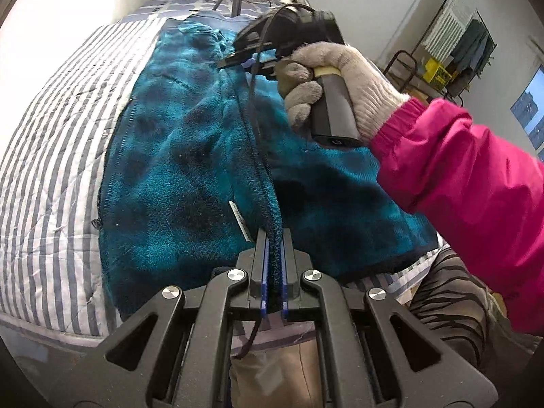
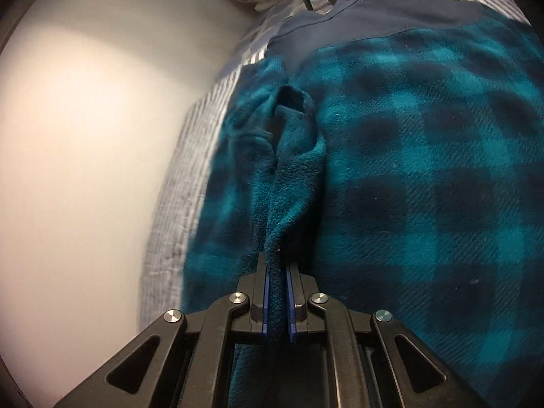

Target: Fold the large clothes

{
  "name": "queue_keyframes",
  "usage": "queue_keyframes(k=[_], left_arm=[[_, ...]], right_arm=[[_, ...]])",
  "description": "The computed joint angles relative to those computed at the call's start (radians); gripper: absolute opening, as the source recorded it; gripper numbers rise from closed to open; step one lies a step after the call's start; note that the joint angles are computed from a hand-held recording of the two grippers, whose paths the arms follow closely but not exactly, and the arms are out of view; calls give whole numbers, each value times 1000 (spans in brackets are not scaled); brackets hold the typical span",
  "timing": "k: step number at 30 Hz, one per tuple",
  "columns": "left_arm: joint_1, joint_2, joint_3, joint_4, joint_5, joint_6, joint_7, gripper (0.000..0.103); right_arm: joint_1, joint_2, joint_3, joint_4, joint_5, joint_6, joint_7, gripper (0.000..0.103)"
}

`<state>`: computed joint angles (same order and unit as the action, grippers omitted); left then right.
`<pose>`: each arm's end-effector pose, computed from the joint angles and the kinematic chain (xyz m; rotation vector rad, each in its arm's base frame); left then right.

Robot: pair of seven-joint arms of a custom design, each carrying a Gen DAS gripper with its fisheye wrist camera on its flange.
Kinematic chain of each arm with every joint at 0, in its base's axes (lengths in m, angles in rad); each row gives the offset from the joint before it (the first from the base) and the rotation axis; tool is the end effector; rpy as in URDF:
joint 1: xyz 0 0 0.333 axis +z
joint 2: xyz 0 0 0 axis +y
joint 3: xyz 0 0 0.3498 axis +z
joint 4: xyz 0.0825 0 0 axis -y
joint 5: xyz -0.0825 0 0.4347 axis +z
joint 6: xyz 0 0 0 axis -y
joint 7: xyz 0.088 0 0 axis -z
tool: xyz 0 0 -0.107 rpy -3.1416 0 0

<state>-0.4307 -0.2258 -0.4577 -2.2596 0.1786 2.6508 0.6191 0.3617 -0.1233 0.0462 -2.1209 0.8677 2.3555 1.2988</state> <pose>0.3431 -0.4505 0.5212 -1.9290 2.1093 -0.9017 0.5377 0.2446 0.5203 -1.8245 1.5581 0.3937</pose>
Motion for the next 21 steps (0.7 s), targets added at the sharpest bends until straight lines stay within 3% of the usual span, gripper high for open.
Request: queue_keyframes(k=[4, 7, 8, 11, 15, 17, 21], left_arm=[[-8, -17, 8, -12, -18, -22, 46, 3], [-19, -38, 18, -31, -56, -15, 73, 3], [-21, -51, 20, -38, -70, -19, 78, 4], [-51, -115, 46, -83, -157, 31, 139, 15], [-60, -255, 34, -151, -222, 37, 185, 19], [-40, -326, 12, -178, -225, 20, 175, 19], [31, -465, -33, -246, -218, -17, 97, 19]], right_arm=[[7, 12, 22, 22, -94, 0, 63, 6], [13, 3, 19, 34, -91, -16, 47, 16], [14, -14, 17, 29, -92, -23, 43, 27], [14, -83, -12, 3, -89, -39, -41, 33], [31, -247, -45, -71, -125, -58, -119, 33], [25, -349, -68, -120, -139, -82, -149, 35], [53, -503, -113, -207, -194, -36, -152, 37]])
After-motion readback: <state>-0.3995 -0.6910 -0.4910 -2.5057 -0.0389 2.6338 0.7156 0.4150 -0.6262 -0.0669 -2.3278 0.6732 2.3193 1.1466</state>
